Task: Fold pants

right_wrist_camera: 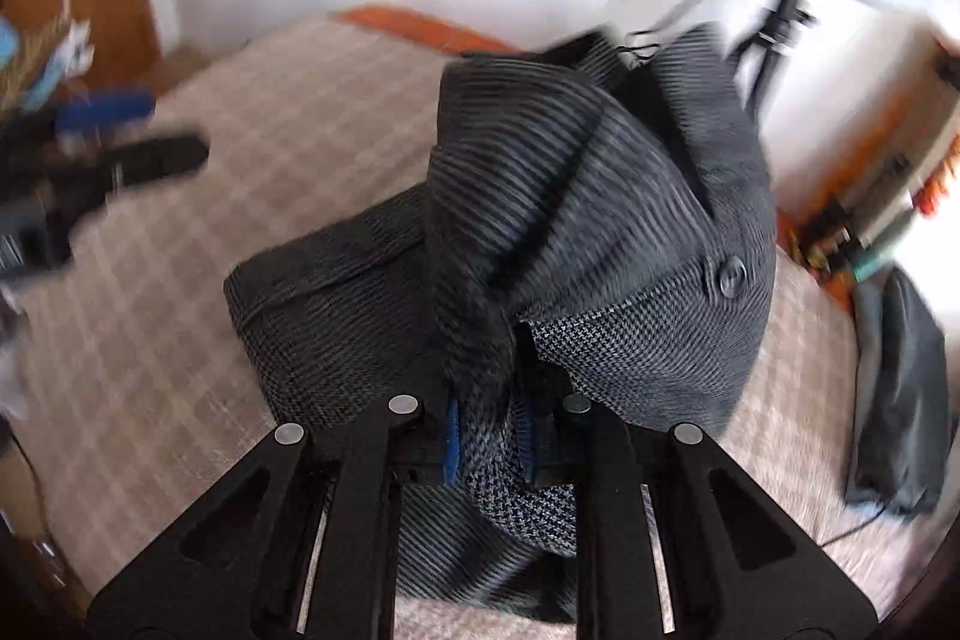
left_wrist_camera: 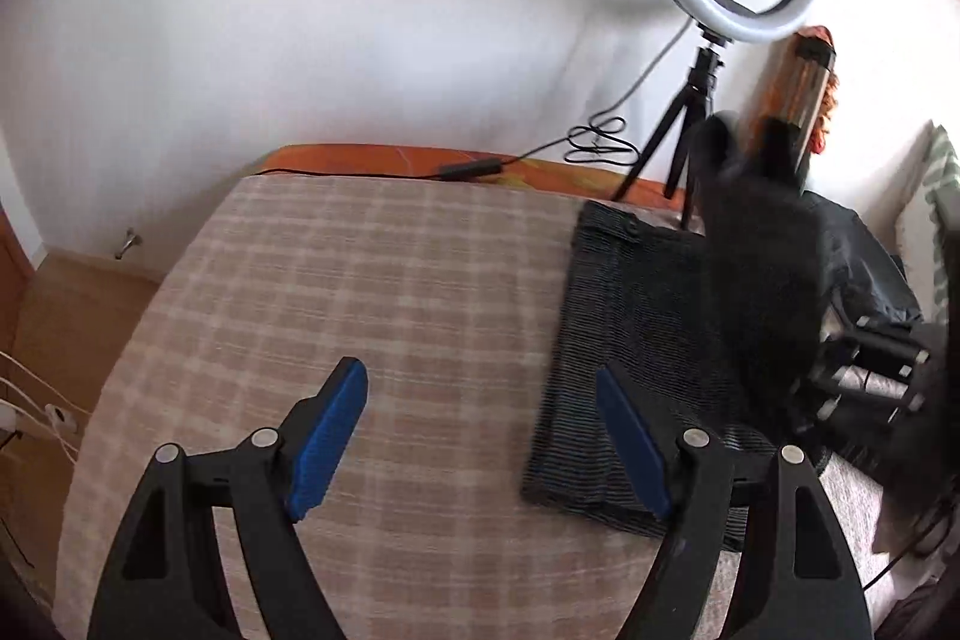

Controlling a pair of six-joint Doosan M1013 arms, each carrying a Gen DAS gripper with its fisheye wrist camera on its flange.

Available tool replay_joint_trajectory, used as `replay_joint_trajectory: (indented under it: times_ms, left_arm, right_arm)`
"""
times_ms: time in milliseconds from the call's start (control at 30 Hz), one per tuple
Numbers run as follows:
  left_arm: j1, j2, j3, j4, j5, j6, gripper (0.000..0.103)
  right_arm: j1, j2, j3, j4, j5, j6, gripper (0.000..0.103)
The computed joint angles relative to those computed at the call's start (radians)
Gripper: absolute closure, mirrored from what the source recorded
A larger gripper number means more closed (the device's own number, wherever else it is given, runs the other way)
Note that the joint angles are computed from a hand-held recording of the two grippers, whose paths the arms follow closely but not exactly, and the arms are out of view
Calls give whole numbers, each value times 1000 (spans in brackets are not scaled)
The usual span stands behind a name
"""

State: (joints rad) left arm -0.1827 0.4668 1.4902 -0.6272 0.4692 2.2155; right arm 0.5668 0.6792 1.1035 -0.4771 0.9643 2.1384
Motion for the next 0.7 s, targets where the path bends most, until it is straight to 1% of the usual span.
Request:
replay_joint_trajectory:
  times_ms: [67, 100, 133, 167, 200, 233, 300, 367, 400, 433, 467, 500, 533, 567, 667, 700]
  left_arm:
    - [5, 3, -5, 4, -6, -7, 27]
    - [6, 4, -8, 8, -7, -11, 27]
    - [6, 5, -11, 12, -8, -12, 27]
    - [5, 7, -14, 15, -10, -12, 27]
    - [5, 7, -15, 14, -11, -10, 27]
    - [4, 9, -18, 9, -9, -5, 27]
    - [3, 12, -25, -7, -6, 9, 27]
    - [-4, 17, -36, -34, 3, 36, 27]
    - [-7, 18, -39, -44, 8, 50, 27]
    - [-12, 21, -45, -50, 15, 63, 27]
    - [-17, 22, -50, -51, 21, 71, 27]
    - [-24, 25, -56, -48, 29, 79, 27]
    - [-34, 29, -64, -39, 38, 84, 27]
    - [-44, 34, -72, -28, 47, 89, 27]
    - [-69, 54, -102, 26, 89, 76, 27]
    - [-78, 66, -115, 63, 103, 46, 27]
  right_arm:
    - [4, 30, -35, 4, 21, -32, 87]
    - [5, 32, -35, 1, 18, -39, 86]
    - [4, 27, -29, 13, 4, -56, 80]
    - [-1, 14, -11, 53, -22, -94, 77]
    - [-8, 8, -4, 96, -52, -131, 68]
    - [-19, -26, 40, 179, -117, -200, 62]
    - [-37, -88, 124, 325, -221, -295, 60]
    - [-60, -140, 191, 437, -307, -336, 54]
    - [-74, -165, 226, 468, -344, -337, 51]
    - [-83, -187, 257, 463, -371, -304, 51]
    - [-92, -204, 279, 432, -390, -251, 51]
    - [-97, -210, 286, 386, -393, -192, 51]
    - [-107, -212, 287, 335, -387, -124, 50]
    - [-120, -212, 285, 313, -383, -77, 50]
    - [-156, -198, 271, 334, -391, -41, 49]
    - [-168, -186, 259, 352, -390, -43, 49]
